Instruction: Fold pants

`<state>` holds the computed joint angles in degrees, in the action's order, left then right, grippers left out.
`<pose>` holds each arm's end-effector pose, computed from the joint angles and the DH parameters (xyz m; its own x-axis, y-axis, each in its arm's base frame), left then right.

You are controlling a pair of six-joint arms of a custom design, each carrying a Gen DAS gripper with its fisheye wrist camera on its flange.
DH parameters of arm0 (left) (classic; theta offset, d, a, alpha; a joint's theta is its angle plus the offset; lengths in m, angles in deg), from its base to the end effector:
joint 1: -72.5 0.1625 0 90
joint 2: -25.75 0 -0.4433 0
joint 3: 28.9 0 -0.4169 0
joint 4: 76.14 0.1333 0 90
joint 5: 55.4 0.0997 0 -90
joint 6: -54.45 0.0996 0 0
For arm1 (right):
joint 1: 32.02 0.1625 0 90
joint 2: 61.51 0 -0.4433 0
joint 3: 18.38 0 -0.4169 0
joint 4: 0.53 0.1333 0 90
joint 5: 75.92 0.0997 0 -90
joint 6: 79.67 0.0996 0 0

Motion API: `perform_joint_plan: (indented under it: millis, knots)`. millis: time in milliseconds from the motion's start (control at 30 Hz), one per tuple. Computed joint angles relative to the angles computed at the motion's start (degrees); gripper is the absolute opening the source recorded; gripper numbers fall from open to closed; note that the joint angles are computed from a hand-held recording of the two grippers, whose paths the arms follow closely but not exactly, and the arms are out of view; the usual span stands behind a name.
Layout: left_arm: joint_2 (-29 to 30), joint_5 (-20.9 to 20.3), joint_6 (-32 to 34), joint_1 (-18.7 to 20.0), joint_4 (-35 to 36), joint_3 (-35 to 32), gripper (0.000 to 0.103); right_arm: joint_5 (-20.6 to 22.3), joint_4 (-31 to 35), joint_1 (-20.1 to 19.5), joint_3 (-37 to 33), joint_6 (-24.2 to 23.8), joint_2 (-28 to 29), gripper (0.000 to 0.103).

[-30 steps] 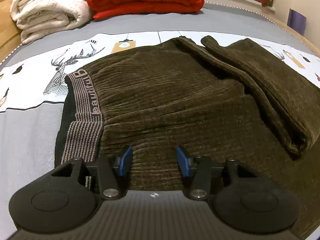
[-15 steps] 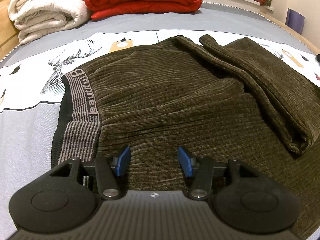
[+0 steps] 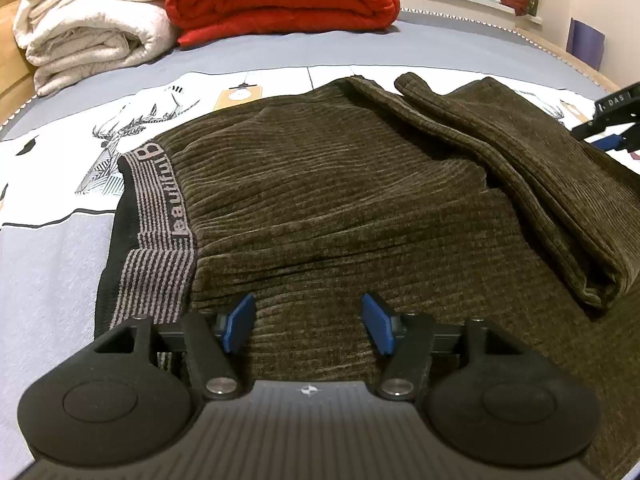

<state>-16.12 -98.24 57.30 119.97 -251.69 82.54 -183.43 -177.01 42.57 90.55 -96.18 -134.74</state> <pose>-0.2469 -0.5744 0.0300 -0.6044 0.3457 -0.7177 0.6808 0.6921 -0.2399 -0.0606 -0.6089 0.3608 -0.8698 0.2852 0.4026 -0.0826 0.7203 -0.6887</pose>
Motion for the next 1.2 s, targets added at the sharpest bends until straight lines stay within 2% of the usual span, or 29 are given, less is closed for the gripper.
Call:
perform_joint_plan:
  millis: [33, 133, 200, 233, 300, 367, 467, 600, 667, 700, 733, 767, 800, 867, 900, 967, 1033, 1100, 1133, 1200]
  knots:
    - [0.12, 0.12, 0.13, -0.04, -0.2, -0.02, 0.067, -0.26, -0.32, 0.28, -0.36, 0.29, 0.62, 0.049]
    - [0.36, 0.35, 0.37, -0.09, -0.66, -0.04, 0.067, -0.1, 1.64, 0.94, -1.52, -3.86, 1.3, 0.048]
    - [0.46, 0.52, 0.35, -0.18, -0.87, 0.02, 0.067, 1.36, 2.12, 1.02, -1.55, -6.25, 1.54, 0.036]
    - [0.48, 0.56, 0.41, -0.21, -0.96, 0.05, 0.068, 1.69, 2.3, 1.16, -1.59, -7.6, 1.68, 0.034]
    - [0.63, 0.76, 0.7, -0.29, -1.31, 0.08, 0.068, 1.81, 2.08, 1.55, -1.56, -10.18, 1.96, 0.016]
    - [0.68, 0.9, 1.07, -0.33, -1.61, 0.14, 0.068, 1.04, 1.12, 2.26, -1.28, -12.63, 1.93, 0.012]
    - [0.75, 1.06, 1.21, -0.38, -1.81, 0.2, 0.068, 4.16, -0.69, 2.75, -0.07, -14.96, 0.26, 0.011]
    - [0.79, 1.43, 1.18, -0.56, -1.83, 0.27, 0.068, 12.67, -3.97, 2.15, 2.23, -15.8, -3.6, 0.01]
    - [0.9, 1.66, 1.26, -0.66, -2.0, 0.33, 0.068, 18.68, -5.71, 0.78, 3.24, -12.59, -6.11, 0.01]
    - [0.95, 1.75, 1.3, -0.72, -2.03, 0.34, 0.068, 20.83, -8.47, -0.03, 4.0, -9.33, -7.19, 0.01]
    - [0.98, 1.77, 1.39, -0.72, -2.07, 0.32, 0.068, 20.88, -12.62, -0.44, 4.37, -4.67, -7.56, 0.01]
    - [0.98, 1.77, 1.39, -0.72, -2.07, 0.32, 0.068, 18.53, -18.31, -0.61, 4.68, 0.43, -7.43, 0.01]
    - [0.98, 1.77, 1.31, -0.72, -2.03, 0.32, 0.068, 13.78, -24.3, -0.37, 4.74, 4.34, -6.82, 0.01]
    - [0.98, 1.74, 1.43, -0.7, -2.13, 0.33, 0.068, 1.78, -35.21, -1.32, 4.26, 13.8, -5.92, 0.01]
    - [0.97, 1.72, 1.48, -0.68, -2.13, 0.33, 0.068, -4.22, -37.74, -1.5, 3.74, 16.32, -5.26, 0.01]
    - [0.96, 1.72, 1.5, -0.68, -2.12, 0.33, 0.069, -15.33, -36.09, -2.57, 2.17, 20.03, -4.46, 0.01]
    - [0.95, 1.75, 1.57, -0.68, -2.05, 0.31, 0.069, -19.55, -27.59, -4.46, 1.6, 26.68, -5.67, 0.011]
    - [1.0, 1.98, 1.68, -0.75, -2.11, 0.33, 0.069, -18.07, -21.17, -7.08, 1.74, 33.0, -7.34, 0.012]
    - [1.05, 2.15, 1.67, -0.8, -2.13, 0.32, 0.069, -14.67, -17.56, -8.85, 1.76, 35.3, -8.39, 0.013]
    - [1.16, 2.51, 1.52, -0.94, -2.07, 0.31, 0.069, -10.81, -15.23, -11.13, 1.97, 35.95, -8.95, 0.015]
